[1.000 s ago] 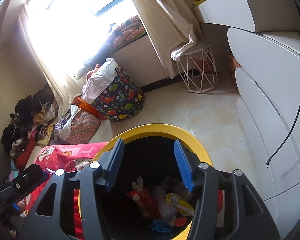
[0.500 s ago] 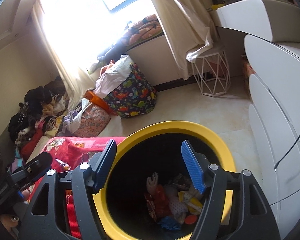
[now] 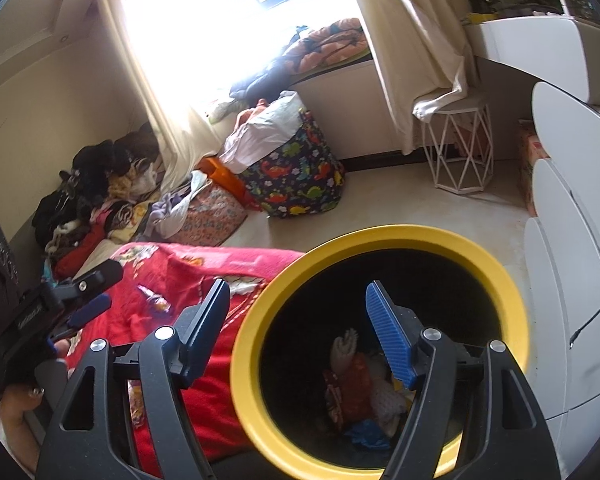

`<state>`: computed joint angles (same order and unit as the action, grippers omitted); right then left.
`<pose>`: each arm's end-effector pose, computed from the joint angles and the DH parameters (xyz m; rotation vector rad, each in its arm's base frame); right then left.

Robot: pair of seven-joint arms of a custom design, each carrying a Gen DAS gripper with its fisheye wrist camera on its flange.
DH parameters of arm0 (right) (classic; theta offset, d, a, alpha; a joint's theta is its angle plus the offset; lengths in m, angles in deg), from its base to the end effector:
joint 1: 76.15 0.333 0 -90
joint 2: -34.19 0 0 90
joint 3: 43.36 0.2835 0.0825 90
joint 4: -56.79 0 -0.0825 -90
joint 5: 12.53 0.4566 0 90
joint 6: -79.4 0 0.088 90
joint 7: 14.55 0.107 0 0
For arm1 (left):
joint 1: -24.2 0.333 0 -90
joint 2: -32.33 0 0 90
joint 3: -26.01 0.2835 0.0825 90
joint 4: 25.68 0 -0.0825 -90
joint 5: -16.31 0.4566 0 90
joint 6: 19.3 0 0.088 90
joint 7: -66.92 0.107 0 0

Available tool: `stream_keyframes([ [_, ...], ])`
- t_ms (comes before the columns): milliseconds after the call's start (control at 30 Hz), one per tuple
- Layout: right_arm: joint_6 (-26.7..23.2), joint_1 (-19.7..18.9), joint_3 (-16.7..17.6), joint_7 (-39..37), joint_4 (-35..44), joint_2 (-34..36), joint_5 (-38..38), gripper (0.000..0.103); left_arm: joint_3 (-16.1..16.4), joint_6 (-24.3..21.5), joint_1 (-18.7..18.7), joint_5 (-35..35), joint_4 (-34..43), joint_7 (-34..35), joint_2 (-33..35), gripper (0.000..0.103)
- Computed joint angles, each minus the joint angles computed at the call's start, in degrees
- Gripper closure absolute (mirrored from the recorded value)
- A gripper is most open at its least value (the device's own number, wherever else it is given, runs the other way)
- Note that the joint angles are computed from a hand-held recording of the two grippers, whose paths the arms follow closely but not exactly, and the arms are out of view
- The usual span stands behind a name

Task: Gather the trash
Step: 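Reach the left tool toward the purple candy wrapper while the right tool approaches the purple-yellow packet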

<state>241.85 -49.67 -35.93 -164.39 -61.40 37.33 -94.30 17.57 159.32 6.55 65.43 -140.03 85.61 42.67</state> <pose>0.5066 0.4015 0.3847 -1.3335 1.7192 -0.4933 0.5801 -0.3525 0.3919 -1.7572 1.8337 -1.2255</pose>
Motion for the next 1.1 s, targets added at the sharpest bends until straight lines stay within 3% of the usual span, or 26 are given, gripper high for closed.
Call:
stream_keyframes([
  [333, 2.64, 2.90, 0.06, -10.38, 6.10, 5.69, 6.34, 0.033, 1.58, 0.69, 1.97, 1.62, -2.81, -3.99, -2.13, 0.011],
  [433, 4.37, 3.89, -0.17, -16.15, 8.25, 7.98, 10.38, 0.032, 1.84, 0.54, 3.41, 1.53, -3.78, -4.64, -3.12, 0.011],
  [600, 6.77, 5.90, -0.36, -26.93, 12.19, 12.19, 18.75, 0.032, 0.42, -0.62, 6.78, -4.19, -5.47, -0.25, -4.08, 0.011],
  [700, 7.20, 5.94, 1.11, -36.22, 14.81, 15.15, 26.53, 0.032, 0.46, -0.80, 7.90, -5.76, -6.28, 0.69, -4.26, 0.011],
  [900, 6.34, 3.24, 7.12, -55.35, 19.81, 21.24, 42.90, 0.032, -1.72, -0.47, 11.21, -15.02, -7.57, 9.34, -3.31, 0.011],
  [1000, 5.41, 2.35, 9.46, -62.72, 22.23, 23.96, 48.92, 0.032, -4.49, -0.33, 13.69, -22.44, -7.46, 16.35, -1.85, 0.013],
  [1100, 4.49, 1.22, 11.98, -69.40, 25.01, 26.90, 54.59, 0.034, -9.75, -0.74, 18.24, -32.08, -6.62, 26.17, 0.13, 0.020],
])
